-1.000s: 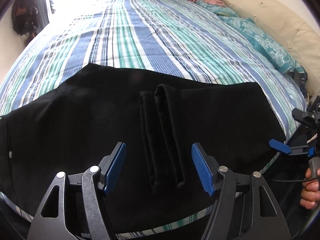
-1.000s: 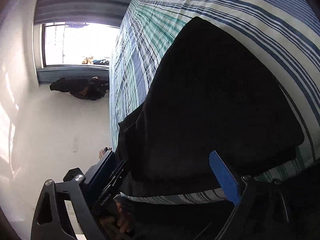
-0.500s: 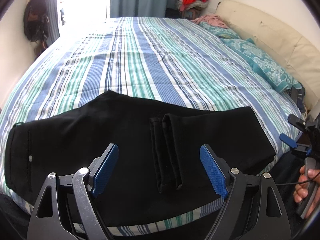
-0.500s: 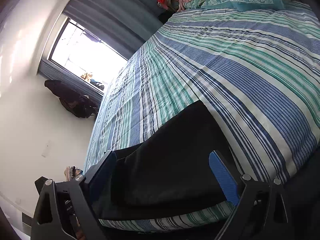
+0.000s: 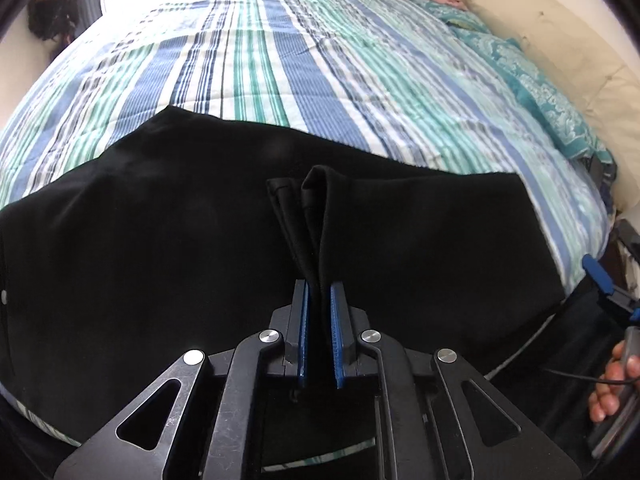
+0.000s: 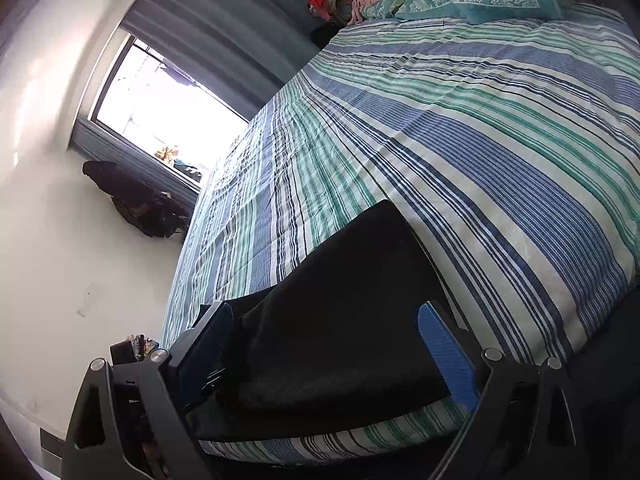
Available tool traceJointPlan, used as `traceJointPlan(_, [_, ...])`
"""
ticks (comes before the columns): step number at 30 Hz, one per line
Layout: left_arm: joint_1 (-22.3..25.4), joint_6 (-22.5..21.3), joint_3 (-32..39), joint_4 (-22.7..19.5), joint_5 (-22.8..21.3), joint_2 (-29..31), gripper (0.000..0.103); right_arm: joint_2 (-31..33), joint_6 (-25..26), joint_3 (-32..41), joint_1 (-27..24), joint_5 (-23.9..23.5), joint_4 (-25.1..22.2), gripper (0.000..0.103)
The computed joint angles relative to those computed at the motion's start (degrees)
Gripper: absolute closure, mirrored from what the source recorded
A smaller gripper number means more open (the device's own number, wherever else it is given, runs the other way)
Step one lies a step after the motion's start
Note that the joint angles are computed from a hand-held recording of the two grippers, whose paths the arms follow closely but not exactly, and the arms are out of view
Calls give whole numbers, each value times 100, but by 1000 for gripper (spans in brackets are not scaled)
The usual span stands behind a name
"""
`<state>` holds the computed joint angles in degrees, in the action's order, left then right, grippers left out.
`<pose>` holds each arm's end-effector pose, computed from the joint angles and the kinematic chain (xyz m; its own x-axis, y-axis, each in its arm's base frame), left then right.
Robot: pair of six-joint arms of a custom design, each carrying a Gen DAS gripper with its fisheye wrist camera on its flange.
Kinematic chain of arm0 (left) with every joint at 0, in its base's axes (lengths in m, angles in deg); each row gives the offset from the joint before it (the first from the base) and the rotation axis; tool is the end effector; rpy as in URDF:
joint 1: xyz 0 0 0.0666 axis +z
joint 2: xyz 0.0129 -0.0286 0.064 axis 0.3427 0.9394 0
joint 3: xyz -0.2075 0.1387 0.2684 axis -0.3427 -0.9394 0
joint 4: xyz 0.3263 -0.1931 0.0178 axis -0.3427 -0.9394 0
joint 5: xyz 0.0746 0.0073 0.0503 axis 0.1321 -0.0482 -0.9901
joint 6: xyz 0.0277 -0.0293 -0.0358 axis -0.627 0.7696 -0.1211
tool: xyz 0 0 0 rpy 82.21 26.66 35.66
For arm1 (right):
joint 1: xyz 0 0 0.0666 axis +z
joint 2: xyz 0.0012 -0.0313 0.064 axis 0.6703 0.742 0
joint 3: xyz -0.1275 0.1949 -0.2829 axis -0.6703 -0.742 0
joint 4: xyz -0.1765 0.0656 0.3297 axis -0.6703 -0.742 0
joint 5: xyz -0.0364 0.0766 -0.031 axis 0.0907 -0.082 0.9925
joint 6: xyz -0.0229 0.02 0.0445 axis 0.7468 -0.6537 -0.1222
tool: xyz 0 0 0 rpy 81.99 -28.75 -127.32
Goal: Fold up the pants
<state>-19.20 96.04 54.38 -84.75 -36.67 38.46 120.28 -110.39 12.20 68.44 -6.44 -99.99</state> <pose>0.3164 -0.2540 0.5154 -0.8939 -0.0432 -0.4462 0.0627 0.9735 -0.2199 0.3108 0.1573 0.4688 -0.7244 0.4857 -0.4892 0.0587 0.7506 0.6582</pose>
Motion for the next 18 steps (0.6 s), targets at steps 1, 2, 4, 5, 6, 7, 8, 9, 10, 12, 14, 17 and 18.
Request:
traceJointPlan(1, [-25, 48, 44, 11, 51, -62, 95, -28, 53, 13, 26, 111, 19, 9])
traceJointPlan(2, [-23, 71, 48, 3, 112, -119, 95, -43, 146, 38, 56, 189, 57, 9])
traceJointPlan(4, [-9, 112, 36, -140, 203, -76, 91, -12, 367, 110, 128, 169, 108, 9])
traceJointPlan(5, [-9, 90, 16, -266, 132, 17, 84, 30, 451, 134, 157, 15, 144, 9])
traceJointPlan(6, [-10, 79, -7, -371, 23, 124, 77, 111, 473, 144, 164, -268, 213, 9])
traceJointPlan(7, [0, 83, -87, -347, -15, 139, 70, 226, 451, 154, 171, -604, 270, 9])
traceJointPlan(8, [0, 109, -185, -213, -15, 58, 69, 362, 411, 167, 165, -980, 279, 9])
traceJointPlan(9, [-13, 150, -207, -178, -40, -3, 66, 491, 343, 160, 159, -1280, 258, 9])
traceJointPlan(10, [-41, 199, -166, -221, -139, -33, 53, 570, 277, 167, 178, -1384, 206, 9])
traceJointPlan(12, [-86, 243, -159, -129, -425, -198, 40, 548, 259, 143, 190, -1311, 203, 9])
traceJointPlan(14, [-81, 300, -83, -45, -727, -347, 39, 395, 246, 60, 157, -1111, 343, 9])
traceJointPlan(17, [-67, 351, 83, 301, -982, -461, 28, 218, 70, -81, 72, -1016, 560, 9])
traceJointPlan(18, [-108, 314, 101, 499, -1063, -484, 24, 185, 3, -124, 60, -1038, 640, 9])
